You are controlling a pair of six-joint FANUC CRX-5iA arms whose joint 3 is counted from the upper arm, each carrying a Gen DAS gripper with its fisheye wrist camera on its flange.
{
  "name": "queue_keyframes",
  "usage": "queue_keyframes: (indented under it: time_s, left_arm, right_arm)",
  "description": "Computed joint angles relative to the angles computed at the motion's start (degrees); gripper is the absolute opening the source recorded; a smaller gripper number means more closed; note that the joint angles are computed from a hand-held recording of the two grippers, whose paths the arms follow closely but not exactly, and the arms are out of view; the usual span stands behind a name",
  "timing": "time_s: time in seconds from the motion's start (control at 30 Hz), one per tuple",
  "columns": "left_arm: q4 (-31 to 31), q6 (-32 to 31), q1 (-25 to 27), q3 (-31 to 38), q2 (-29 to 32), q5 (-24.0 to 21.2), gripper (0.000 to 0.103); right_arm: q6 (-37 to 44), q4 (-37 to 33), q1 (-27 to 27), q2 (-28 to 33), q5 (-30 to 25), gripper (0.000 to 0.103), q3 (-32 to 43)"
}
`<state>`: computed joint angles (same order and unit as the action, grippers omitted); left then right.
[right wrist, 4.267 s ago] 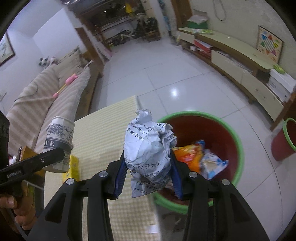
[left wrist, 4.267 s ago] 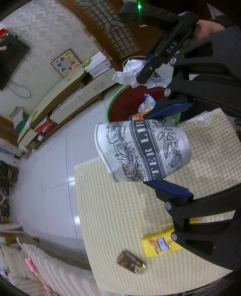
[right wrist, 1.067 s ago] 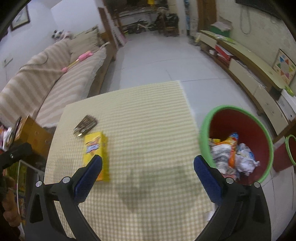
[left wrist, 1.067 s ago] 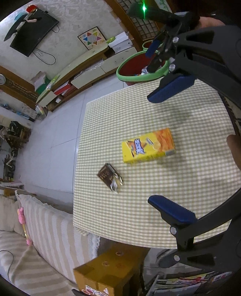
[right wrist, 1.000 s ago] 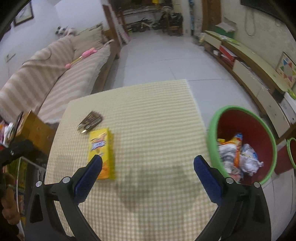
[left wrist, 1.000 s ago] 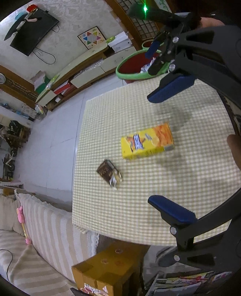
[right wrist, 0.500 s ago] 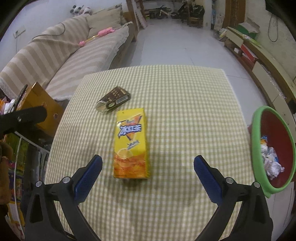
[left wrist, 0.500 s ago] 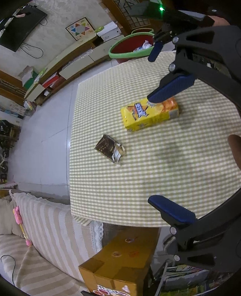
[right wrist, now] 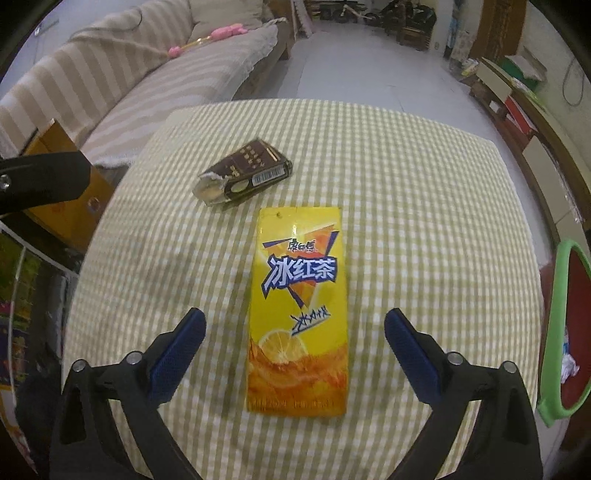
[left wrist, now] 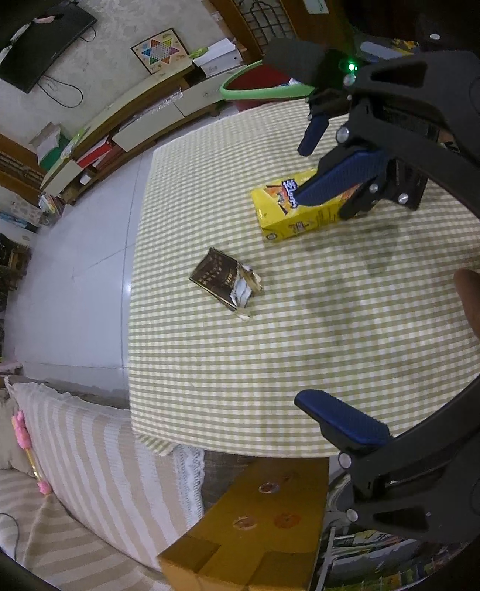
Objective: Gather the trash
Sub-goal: 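Grasp the yellow iced-tea carton with the right tool while the left tool grasps the brown wrapper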
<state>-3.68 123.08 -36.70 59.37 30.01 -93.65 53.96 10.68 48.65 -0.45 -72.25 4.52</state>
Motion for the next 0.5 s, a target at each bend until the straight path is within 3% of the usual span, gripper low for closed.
queue_keyframes:
  time_s: [0.1,0.33,0.5]
  left_arm:
    - [0.2,0.1,0.1,-0.6,-0.1,0.1,0.098]
    - [0.4,-0.2,0.4,0.3,0.8,-0.3,0.098]
    - [0.6,-0.5,0.1,3.5,3.0,-1.5,0.098]
  right_arm:
    - [0.7,-0.5,-0.6,0.8,-0.2,0.086,0.0]
    - [3.6,-4.5,-2.9,1.8,-0.2,0.059,0.2]
    - [3.7,-4.0,-3.5,0.7,0.4,0.058,-0.6]
